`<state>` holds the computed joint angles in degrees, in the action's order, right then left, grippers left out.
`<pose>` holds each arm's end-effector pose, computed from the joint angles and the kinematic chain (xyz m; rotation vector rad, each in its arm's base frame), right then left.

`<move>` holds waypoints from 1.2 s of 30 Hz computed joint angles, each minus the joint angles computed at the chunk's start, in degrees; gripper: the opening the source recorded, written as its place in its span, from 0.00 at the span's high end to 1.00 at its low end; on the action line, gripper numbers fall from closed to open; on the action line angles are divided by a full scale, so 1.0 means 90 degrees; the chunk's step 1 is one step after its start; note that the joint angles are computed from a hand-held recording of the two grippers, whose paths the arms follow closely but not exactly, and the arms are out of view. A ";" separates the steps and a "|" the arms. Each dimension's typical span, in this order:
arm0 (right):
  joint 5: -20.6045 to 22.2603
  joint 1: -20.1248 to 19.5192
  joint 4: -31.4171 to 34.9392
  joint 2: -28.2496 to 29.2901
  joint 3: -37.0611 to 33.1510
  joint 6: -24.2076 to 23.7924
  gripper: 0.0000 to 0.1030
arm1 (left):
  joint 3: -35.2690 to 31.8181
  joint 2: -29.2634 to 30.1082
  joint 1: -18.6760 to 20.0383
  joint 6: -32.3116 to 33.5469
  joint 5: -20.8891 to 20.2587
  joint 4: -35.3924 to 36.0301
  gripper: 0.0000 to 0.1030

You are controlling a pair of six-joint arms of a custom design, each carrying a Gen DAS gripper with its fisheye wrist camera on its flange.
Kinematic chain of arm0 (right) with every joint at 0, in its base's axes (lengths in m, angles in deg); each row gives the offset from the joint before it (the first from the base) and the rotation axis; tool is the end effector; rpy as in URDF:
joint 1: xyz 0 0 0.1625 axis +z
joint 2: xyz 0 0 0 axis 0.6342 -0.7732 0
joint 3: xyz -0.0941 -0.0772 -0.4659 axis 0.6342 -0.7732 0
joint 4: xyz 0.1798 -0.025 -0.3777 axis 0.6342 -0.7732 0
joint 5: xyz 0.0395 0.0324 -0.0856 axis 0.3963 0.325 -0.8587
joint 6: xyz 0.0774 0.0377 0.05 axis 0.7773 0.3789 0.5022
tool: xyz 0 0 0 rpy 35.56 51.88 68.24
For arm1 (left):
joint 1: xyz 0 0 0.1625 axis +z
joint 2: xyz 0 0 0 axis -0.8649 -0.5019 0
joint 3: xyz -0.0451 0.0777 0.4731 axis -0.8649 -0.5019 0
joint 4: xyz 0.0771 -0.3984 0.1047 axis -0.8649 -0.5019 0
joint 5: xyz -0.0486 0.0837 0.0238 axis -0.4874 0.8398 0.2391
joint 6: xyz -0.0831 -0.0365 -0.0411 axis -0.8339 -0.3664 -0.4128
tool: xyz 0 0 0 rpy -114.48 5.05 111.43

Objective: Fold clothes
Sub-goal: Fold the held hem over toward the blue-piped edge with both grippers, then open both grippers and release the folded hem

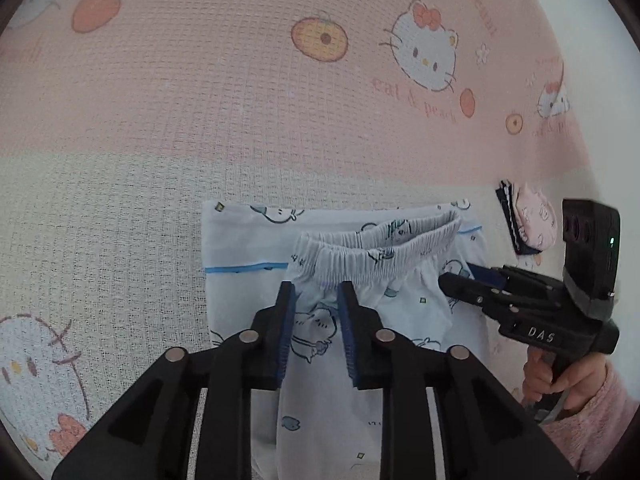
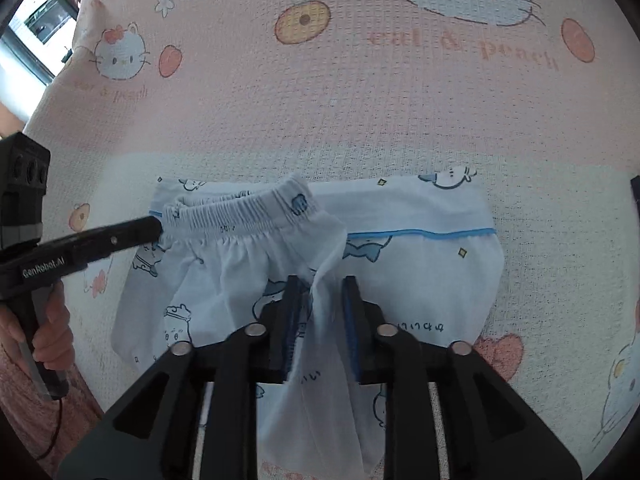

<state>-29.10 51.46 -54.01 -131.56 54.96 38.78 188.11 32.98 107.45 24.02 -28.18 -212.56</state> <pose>0.1137 -0.7195 0.2787 0.7904 -2.6847 0.1082 -0.3026 -0.6170 0.1093 -0.1055 2.6541 -0.6981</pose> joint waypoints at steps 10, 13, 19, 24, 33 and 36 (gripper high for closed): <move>0.0192 0.0073 -0.0248 -0.0086 0.0161 -0.0742 0.95 | -0.0306 0.0227 -0.0112 -0.0209 0.0565 0.0491 0.93; 0.0283 0.0087 -0.0784 -0.0130 0.0293 -0.0963 0.95 | -0.0406 0.0275 -0.0150 -0.0026 0.0824 0.0318 0.93; 0.0512 -0.0161 -0.0180 0.0085 -0.0138 0.0195 0.93 | -0.0422 0.0268 0.0060 -0.0116 0.0474 0.0110 0.91; 0.0957 -0.0231 -0.0169 -0.0524 0.0044 0.0526 0.71 | 0.0335 -0.0362 -0.0452 -0.1461 0.0898 0.0071 0.45; 0.0314 -0.0598 0.0183 -0.1560 0.1037 0.1104 0.38 | 0.2045 -0.0721 -0.0897 -0.4126 -0.0039 -0.0501 0.46; 0.0676 -0.0772 0.0167 -0.1637 0.1277 0.1254 0.38 | 0.2258 -0.0627 -0.1028 -0.4132 0.0474 -0.1066 0.46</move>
